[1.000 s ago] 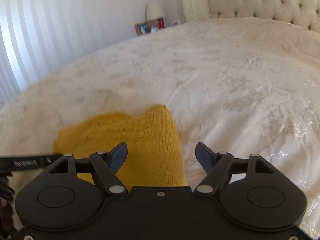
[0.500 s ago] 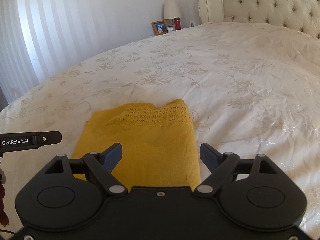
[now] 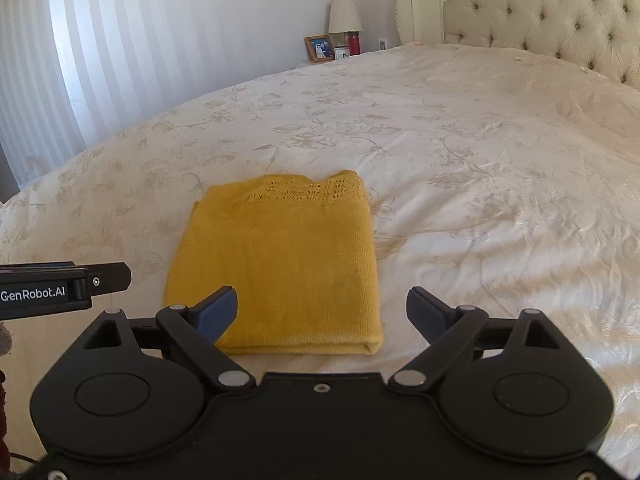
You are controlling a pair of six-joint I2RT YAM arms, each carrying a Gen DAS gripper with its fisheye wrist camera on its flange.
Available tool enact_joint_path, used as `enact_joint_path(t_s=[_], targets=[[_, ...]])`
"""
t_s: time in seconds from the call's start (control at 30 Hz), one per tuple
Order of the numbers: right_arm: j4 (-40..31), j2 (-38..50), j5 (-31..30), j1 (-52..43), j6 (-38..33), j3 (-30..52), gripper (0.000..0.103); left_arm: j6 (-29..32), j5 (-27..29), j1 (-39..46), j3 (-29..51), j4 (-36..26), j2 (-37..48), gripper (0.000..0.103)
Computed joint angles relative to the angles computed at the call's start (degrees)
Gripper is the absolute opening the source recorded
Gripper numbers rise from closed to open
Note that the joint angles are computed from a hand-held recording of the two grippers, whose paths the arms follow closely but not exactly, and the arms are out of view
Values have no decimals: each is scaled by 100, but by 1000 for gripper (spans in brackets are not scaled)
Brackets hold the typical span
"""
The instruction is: Fold small clothes
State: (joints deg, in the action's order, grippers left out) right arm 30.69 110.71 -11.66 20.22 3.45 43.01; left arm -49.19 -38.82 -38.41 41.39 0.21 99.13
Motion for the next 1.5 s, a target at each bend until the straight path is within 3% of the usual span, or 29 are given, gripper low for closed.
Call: enact_joint_path(t_s=[0.33,0.63,1.5], targets=[[645,-236,-48,-108,10,-526,95,-472,180,-310,108,-79,114,65],[594,-217,-3,-73,-51,-527,96,-646,90,-425,272,-345,248,65],[596,-123,-157,-203,93,-464,96,-739,173,-357,273,-377,329,65]])
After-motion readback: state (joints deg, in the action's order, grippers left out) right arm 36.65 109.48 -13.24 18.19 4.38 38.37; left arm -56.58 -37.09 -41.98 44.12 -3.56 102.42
